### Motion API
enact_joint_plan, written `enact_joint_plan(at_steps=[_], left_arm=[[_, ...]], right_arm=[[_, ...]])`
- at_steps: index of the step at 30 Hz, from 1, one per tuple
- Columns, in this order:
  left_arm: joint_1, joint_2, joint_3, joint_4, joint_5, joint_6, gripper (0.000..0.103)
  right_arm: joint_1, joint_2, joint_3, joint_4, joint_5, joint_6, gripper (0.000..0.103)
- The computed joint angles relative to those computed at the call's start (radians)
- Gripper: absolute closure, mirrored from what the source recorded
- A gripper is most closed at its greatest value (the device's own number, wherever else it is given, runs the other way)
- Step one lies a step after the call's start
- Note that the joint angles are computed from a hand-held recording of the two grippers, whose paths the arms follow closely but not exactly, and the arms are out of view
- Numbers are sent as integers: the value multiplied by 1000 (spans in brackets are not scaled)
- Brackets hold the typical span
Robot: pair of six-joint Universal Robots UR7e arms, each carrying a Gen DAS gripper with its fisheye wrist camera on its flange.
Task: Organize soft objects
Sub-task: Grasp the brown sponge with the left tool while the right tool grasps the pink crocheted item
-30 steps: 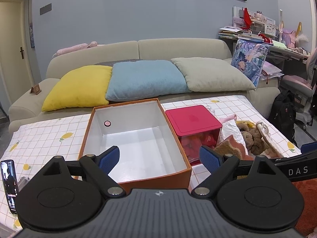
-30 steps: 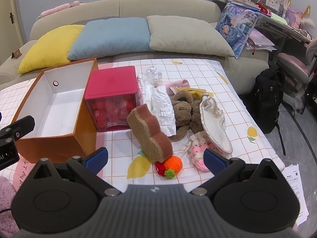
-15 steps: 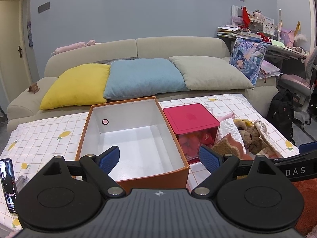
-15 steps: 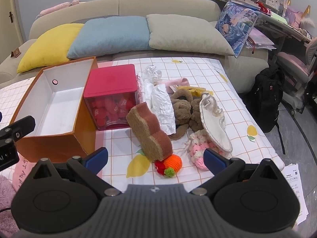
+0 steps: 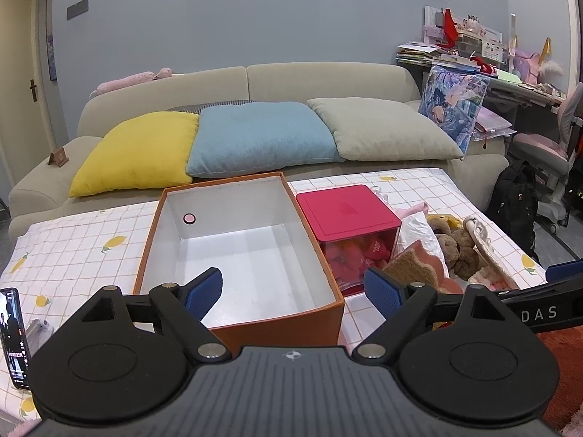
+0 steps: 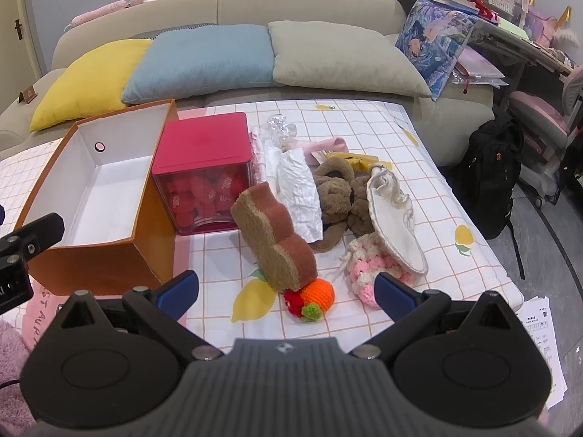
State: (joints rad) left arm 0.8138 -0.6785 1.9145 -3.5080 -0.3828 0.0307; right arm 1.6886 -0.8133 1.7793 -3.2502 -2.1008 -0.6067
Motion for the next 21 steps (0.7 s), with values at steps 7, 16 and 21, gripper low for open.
enact_joint_plan(at_steps=[7, 16, 21], left_arm=[[5, -26, 16, 49, -82, -37, 13], [63, -63, -56, 277, -381, -172, 30], [118, -25, -174, 426, -544, -267, 30]], right_arm=[[-21, -26, -2, 60, 41, 46, 3], [-68, -36, -53, 79, 23, 49, 29], [-97, -15, -91, 104, 6, -54, 40]])
